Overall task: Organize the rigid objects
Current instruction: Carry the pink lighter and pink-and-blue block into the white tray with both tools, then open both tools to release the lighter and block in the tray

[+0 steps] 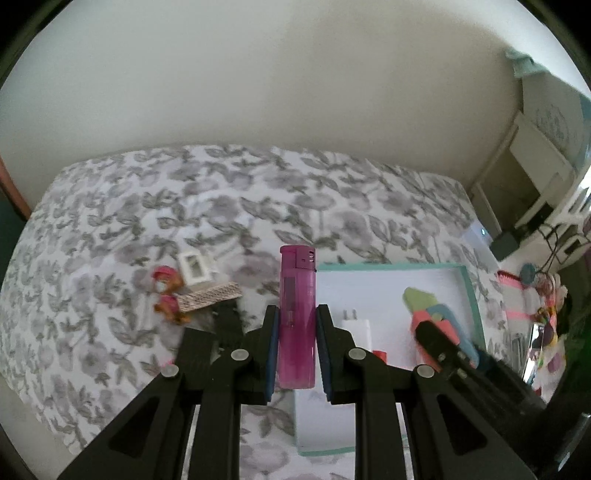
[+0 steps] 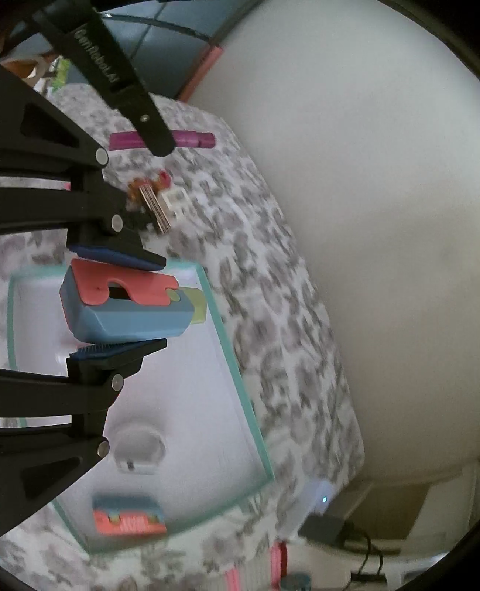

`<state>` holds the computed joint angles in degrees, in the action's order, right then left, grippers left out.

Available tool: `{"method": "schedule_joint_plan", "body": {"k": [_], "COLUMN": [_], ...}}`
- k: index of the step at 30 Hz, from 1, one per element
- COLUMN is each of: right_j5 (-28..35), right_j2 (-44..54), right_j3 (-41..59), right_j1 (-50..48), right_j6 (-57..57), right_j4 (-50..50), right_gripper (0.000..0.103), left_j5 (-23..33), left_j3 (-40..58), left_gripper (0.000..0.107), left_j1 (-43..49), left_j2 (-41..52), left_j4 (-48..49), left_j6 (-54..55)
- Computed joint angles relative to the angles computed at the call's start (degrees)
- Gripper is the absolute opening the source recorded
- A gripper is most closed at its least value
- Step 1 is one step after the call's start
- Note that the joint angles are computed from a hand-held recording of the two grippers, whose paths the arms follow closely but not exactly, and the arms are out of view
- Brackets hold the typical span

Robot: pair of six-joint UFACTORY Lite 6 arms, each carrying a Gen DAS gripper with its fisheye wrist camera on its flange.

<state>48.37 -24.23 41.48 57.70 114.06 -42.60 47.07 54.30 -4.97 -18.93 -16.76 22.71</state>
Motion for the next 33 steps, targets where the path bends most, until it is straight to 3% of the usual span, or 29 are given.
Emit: {"method": "schedule_joint_plan", "body": {"k": [6,10,18,33], "right_j5": [0.7,0.9,-7.9,-10.5], "right_j2": [-6.6,-5.2,-1.9,3.5], "right_j3": [-6.8,-7.8,-12.3,-12.2], "right_j1": [-3.9,-6.1,-11.6,-12.4], "right_j6": [-3.3,-7.2,-12.7,-15.0], "right_j4": [3.9,6.2,11.6,14.4], "right_gripper": [0.038,0.038,0.038,0.034], "left_j5": [-4.3,-7.6,-12.3,-13.8], "left_j3": [-6.4,-10.0,-15.0,-15.4], "left_gripper": [0.02,0.02,0.02,0.02], "left_j1": [-8.2,-11.6,-12.5,-12.4], "left_j2": [1.0,2.9,8.0,13.7], "left_j4": [2.6,4.4,7.2,8.6], "left_j6": [-7.1,-10.6,-12.5,-12.3]}}
